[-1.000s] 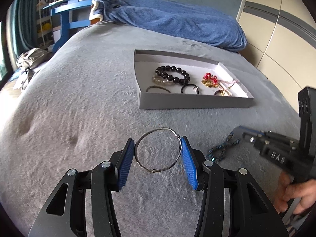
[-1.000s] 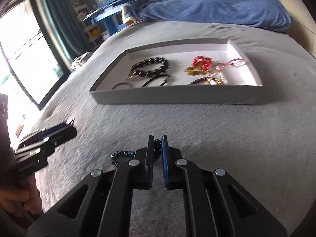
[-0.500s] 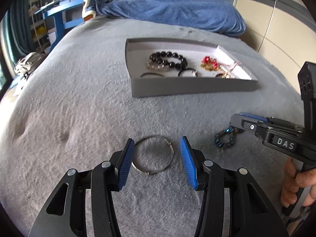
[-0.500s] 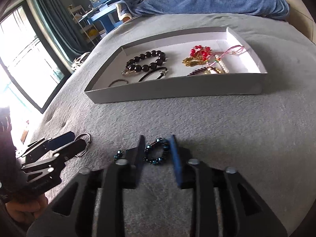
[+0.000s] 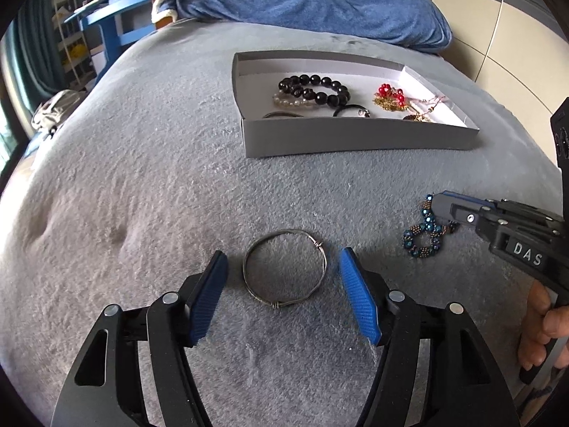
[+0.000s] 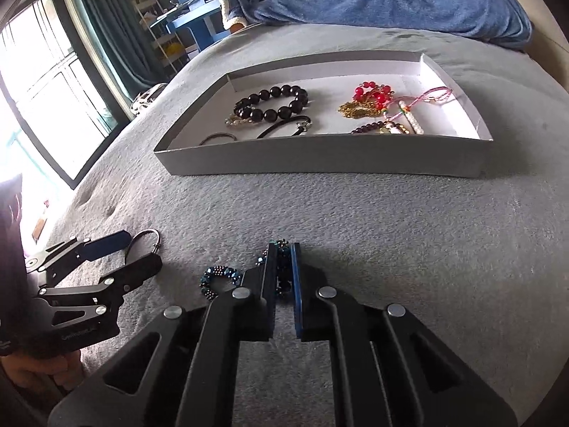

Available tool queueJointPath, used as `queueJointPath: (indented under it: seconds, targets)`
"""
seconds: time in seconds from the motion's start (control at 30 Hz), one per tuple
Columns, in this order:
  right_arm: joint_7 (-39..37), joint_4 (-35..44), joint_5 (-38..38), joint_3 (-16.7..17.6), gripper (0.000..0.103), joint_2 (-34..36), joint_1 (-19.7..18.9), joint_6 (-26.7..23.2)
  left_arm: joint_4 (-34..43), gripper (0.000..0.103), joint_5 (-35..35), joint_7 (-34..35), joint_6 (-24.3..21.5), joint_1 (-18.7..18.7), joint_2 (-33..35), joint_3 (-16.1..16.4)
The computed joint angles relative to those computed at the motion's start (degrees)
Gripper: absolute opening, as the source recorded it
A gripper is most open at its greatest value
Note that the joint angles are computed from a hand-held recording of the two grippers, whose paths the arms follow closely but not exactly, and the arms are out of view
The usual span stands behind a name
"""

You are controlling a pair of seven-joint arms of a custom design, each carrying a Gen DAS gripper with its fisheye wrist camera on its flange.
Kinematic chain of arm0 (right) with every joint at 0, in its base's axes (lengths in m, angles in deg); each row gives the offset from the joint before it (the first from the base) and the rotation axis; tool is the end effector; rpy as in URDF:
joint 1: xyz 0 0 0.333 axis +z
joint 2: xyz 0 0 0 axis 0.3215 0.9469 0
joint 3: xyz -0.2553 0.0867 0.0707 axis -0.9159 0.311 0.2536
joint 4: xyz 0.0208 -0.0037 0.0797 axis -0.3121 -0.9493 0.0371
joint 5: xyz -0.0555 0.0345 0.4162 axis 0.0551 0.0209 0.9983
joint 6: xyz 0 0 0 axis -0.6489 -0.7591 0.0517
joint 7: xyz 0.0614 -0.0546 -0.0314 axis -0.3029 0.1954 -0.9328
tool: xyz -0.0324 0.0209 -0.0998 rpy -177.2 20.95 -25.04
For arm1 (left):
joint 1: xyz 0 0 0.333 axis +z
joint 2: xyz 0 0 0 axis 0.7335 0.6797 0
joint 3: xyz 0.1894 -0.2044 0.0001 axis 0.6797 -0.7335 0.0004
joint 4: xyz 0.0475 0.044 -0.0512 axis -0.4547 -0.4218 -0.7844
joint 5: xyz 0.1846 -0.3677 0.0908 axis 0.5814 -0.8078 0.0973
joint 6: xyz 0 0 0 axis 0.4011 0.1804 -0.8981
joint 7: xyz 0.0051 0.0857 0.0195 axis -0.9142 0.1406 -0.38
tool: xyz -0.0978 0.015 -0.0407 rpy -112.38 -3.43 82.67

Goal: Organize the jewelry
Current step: 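Grasp the blue beaded bracelet with the right tool while the left tool grasps the silver bangle, then carry the bangle and blue bracelet into the tray and open both tools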

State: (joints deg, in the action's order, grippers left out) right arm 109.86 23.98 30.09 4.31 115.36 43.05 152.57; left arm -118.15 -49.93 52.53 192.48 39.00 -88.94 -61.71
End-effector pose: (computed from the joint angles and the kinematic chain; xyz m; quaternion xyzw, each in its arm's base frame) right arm 0.6995 0.3793 0.5220 -0.7682 0.5366 -0.0736 0.3412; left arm 0.6047 -0.2013 0.5083 -0.6735 0.6687 -0.2441 0.1990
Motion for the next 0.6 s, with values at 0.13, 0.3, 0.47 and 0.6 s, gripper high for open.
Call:
queueJointPath:
  seconds: [0.13, 0.3, 0.47, 0.6]
  targets:
    - [0.7, -0.8, 1.4, 0.4, 0.007, -0.5, -0.8, 0.8, 0.8, 0.066, 1.0, 0.0, -1.5, -0.2, 0.7, -0.1]
    - [0.7, -3.1, 3.4, 1.2, 0.007, -1.9, -1.9, 3.5, 1.6, 0.061, 2.3, 0.0, -2.5, -0.5, 1.2, -0.1]
    - [-0.6, -6.9, 7.4, 2.9, 0.007, -4.6, -3.5, 8.9, 0.6, 0.049, -0.4, 2.1, 0.2, -0.3, 0.1, 0.0]
    - [-1.6, -8.0, 9.3, 3.5, 0.007, -5.8, -4.1, 11.1, -0.4, 0.049, 1.3, 2.0, 3.1, -0.4, -1.4, -0.3]
